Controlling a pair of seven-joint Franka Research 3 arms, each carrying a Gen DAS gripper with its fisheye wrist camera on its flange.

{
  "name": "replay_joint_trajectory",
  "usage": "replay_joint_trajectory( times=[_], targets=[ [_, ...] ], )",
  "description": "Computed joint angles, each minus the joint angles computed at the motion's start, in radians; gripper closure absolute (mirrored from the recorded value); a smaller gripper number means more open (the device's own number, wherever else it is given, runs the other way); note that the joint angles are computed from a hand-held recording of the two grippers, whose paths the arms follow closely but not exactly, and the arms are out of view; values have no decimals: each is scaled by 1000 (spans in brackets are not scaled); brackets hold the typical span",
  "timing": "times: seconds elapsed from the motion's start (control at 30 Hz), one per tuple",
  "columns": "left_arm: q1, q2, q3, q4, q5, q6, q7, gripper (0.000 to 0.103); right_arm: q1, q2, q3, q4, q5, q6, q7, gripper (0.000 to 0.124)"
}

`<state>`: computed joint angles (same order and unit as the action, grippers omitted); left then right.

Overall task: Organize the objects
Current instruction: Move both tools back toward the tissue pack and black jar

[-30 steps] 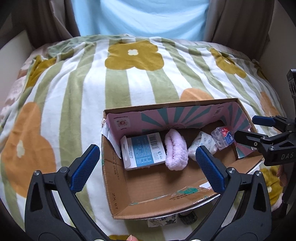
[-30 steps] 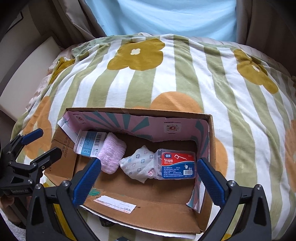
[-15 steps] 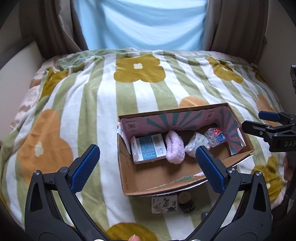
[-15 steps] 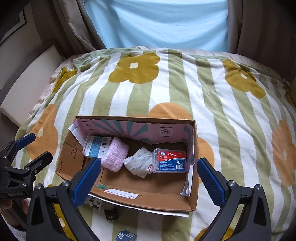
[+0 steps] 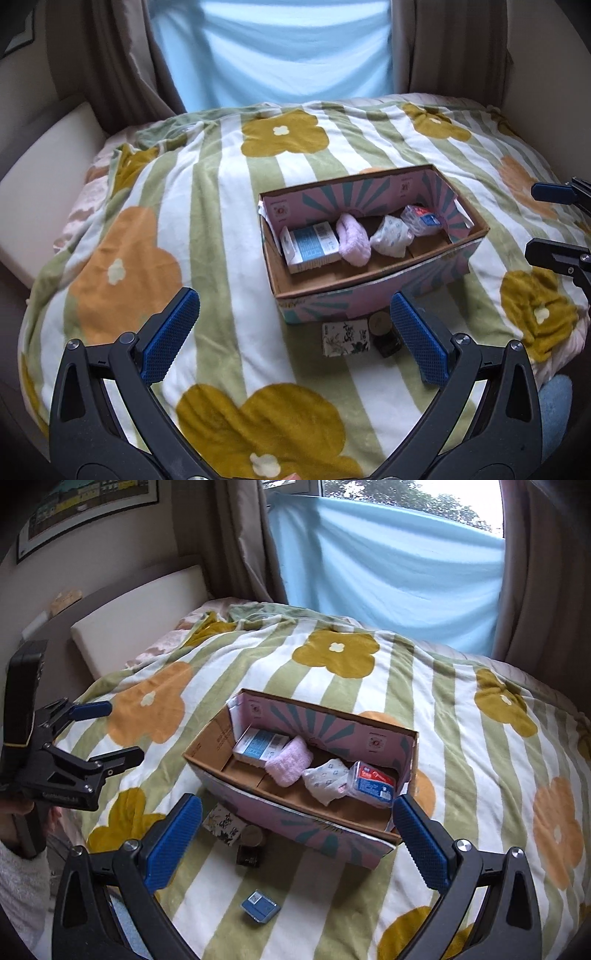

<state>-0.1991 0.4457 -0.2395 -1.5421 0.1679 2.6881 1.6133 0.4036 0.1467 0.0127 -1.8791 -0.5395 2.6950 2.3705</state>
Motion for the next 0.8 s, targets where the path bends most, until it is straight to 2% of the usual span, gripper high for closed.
replay_joint_trajectory(
  times=[0.2,0.33,0.63,0.8],
  targets=[
    [21,-8,-30,-79,-18,-5,97,0,31,39,13,-31,2,6,-35,21],
    [49,37,-73,-78,-100,-33,165,0,42,89,15,-40,74,38,-83,21],
    [-11,180,-38,20,-69,-72,143,0,96,239,-25,25,169,57,-212,22],
    [-32,274,-34,126,-64,-122,131,2,108,320,-42,84,251,44,-288,32]
  ],
)
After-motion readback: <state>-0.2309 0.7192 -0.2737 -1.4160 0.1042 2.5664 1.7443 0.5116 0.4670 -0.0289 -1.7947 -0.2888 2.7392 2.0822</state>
